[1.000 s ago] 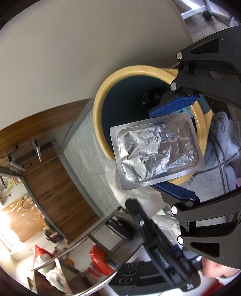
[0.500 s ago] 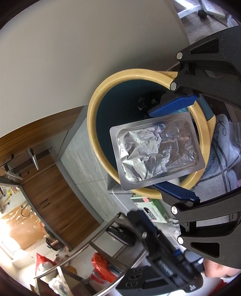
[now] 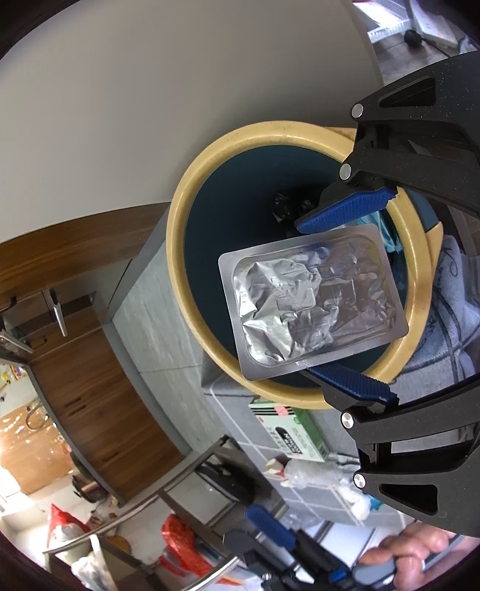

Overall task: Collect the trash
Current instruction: 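Carry the tissue and blister pack over the bin and open both tools, then move the left tool toward the red-and-white paper cup on the mat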

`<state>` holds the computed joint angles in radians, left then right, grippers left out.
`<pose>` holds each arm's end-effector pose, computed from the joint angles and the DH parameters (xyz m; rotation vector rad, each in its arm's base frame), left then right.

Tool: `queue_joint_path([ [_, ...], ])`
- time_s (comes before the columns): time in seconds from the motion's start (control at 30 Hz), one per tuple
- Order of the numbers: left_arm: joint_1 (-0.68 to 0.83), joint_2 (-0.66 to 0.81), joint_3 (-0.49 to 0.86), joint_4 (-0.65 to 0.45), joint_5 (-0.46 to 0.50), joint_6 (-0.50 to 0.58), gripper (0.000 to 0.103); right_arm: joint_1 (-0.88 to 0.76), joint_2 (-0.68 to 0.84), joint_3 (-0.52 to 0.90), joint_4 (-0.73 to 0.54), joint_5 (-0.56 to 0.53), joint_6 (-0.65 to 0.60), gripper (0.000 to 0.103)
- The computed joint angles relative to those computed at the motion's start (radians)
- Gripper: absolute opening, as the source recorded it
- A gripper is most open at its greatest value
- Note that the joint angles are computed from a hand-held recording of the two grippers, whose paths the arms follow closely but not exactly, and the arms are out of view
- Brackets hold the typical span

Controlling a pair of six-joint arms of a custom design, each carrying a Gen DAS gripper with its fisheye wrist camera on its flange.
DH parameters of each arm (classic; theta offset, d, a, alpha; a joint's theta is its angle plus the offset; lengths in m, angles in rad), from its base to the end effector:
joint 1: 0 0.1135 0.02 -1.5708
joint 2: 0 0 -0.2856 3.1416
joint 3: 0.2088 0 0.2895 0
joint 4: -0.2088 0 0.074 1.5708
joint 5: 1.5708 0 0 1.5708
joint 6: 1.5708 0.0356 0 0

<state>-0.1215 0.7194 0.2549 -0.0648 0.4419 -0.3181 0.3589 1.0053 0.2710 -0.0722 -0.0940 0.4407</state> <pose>0.1738 -0.0366 0.1749 0.0634 2.1260 -0.7262 0.1797 0.0710 0.1304 0.0535 2.4286 0.4852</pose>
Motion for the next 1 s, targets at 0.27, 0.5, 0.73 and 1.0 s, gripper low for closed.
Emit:
queue_joint_path([
  [0.27,0.162,-0.106,0.01,-0.156,0.08,0.106,0.059,-0.003,0.078,0.01,0.023,0.025,0.003,0.074],
  [0.5,0.44,-0.117,0.04,-0.283,0.213,0.281,0.06,-0.012,0.001,-0.005,-0.019,0.02,0.0,0.08],
  [0.73,0.739,0.02,0.104,-0.311,0.309,0.461,0.065,0.042,-0.084,0.005,-0.091,0.06,0.008,0.084],
  [1.0,0.878,0.226,0.156,-0.235,0.287,0.495,0.066,0.158,-0.118,0.041,-0.137,0.132,0.017,0.086],
])
